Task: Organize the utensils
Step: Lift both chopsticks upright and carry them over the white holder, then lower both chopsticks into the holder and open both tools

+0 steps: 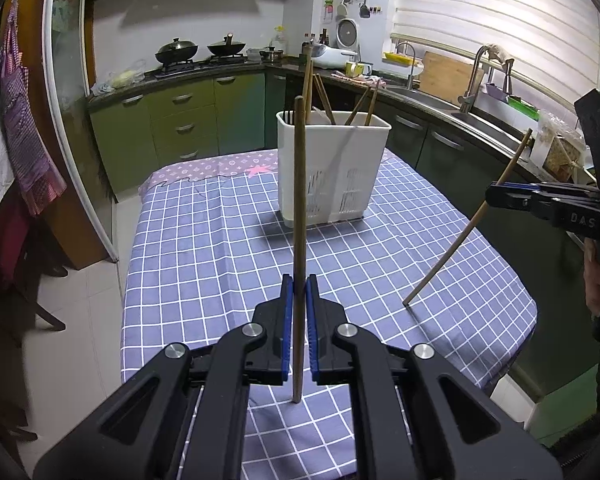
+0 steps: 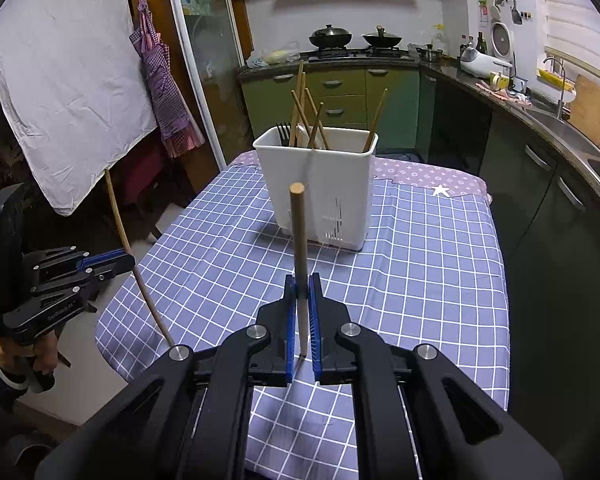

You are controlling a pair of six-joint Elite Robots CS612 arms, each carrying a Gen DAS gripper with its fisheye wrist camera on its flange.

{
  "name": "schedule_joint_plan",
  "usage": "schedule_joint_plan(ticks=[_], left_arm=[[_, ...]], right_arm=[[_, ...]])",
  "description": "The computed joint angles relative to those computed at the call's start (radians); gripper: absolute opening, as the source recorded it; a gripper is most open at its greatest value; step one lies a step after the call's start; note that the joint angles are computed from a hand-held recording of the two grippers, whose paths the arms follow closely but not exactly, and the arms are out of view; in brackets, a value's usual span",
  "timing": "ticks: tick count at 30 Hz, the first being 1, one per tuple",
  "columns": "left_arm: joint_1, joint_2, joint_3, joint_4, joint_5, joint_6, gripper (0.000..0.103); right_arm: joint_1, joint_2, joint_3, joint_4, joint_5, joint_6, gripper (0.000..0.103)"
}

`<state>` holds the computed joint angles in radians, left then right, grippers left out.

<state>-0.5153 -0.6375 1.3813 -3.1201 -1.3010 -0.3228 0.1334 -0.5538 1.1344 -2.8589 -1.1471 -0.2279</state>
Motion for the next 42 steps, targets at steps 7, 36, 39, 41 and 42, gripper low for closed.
schedule_joint_plan(ticks=[7,36,39,41,42], left_arm=[[-0.001,0.0,-0.005,-0.02,0.0,0.016,0.007],[0.01,0.029,-0.264,-0.051,0.027,0.201,0.007],[0.021,0.081,-0.373,-0.042,0.025,0.209,0.007],[0.029,0.128,-0.459,-0.017,0.025,0.201,0.007],[0.033,0.151,-0.5,0.002,0.025,0.199,0.007]], right_arm=[[0.0,0.002,-0.005,0.008,0.001,-0.004,0.007],[-0.023,-0.003,-0.153,-0.075,0.075,0.064,0.007],[-0.027,0.013,-0.209,-0.073,0.084,0.089,0.007],[-0.028,0.031,-0.258,-0.072,0.084,0.109,0.007],[-0.028,0.043,-0.287,-0.069,0.083,0.118,0.007]])
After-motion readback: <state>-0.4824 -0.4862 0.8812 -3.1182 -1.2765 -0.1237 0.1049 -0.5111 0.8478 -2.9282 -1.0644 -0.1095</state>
